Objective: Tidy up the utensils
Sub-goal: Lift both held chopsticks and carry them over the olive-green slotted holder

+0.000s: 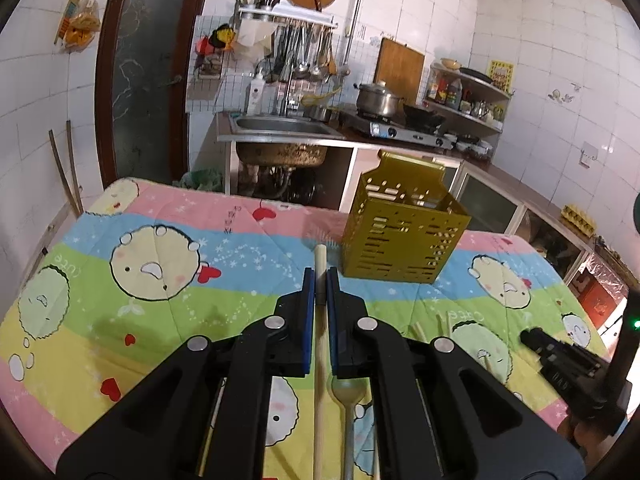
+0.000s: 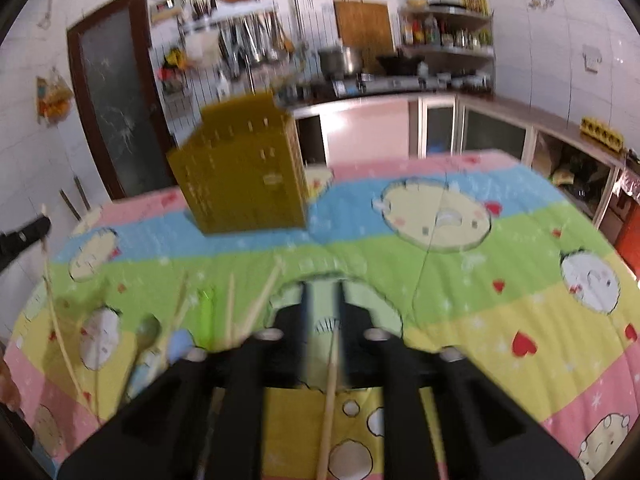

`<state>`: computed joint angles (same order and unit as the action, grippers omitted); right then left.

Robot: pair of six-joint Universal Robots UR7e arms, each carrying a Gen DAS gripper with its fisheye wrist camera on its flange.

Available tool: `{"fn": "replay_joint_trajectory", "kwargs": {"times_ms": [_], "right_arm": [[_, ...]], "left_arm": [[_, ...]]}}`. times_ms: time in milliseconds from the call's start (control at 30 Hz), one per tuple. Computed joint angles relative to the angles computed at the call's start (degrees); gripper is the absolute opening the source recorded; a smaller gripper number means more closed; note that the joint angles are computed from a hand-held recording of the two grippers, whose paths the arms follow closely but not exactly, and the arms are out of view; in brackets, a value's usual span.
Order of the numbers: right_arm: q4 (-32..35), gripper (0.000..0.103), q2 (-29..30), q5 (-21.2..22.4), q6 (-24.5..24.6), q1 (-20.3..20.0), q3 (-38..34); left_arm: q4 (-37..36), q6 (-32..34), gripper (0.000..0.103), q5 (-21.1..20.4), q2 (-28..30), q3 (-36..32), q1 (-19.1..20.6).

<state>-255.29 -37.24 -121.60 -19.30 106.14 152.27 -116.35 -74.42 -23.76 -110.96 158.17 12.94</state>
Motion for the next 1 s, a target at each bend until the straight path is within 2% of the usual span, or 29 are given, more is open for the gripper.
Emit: {"fn": "replay_joint_trajectory", "kwargs": {"times_ms": [67, 167, 300, 433, 533, 700, 900, 1000], "right_arm": [[0.7, 0.057, 1.0, -0.3, 0.1, -1.1, -0.4], [3.4, 0.053, 2.0, -3.5, -0.3, -1.4, -2.0], [9.2, 0.037, 1.4, -4.5, 1.1, -3.5, -3.4], [15.2, 0.020, 1.0, -6.1, 2.5, -4.1, -5.0], [16.1, 0.006, 1.1, -7.2, 2.4, -3.6, -5.6], [13.8, 0.005, -0.8, -4.9, 2.4, -2.8, -4.5], [3.8, 0.005, -2.0, -0.7, 0.5, 0.2, -2.9], [-4.6, 0.005, -1.1, 1.5, -2.5, 2.2, -2.7]], "left_arm": [[-6.8, 4.4, 0.005, -0.3, 1.8, 0.6, 2.4], [-17.0, 11.1, 0.005, -1.0, 5.9, 0.9, 6.4], [-27.5, 17.2, 0.005, -2.0, 10.6, 1.0, 10.1], [-33.9, 21.1, 0.005, -2.6, 14.0, 1.0, 12.2], [-35.5, 22.4, 0.005, -2.6, 14.6, 0.9, 12.7], [-34.2, 21.5, 0.005, -2.3, 13.5, 1.1, 11.7], [-26.7, 16.9, 0.004, -0.7, 8.8, 1.7, 7.8], [-19.9, 13.0, 0.004, 0.6, 5.6, 1.9, 4.8]]}}
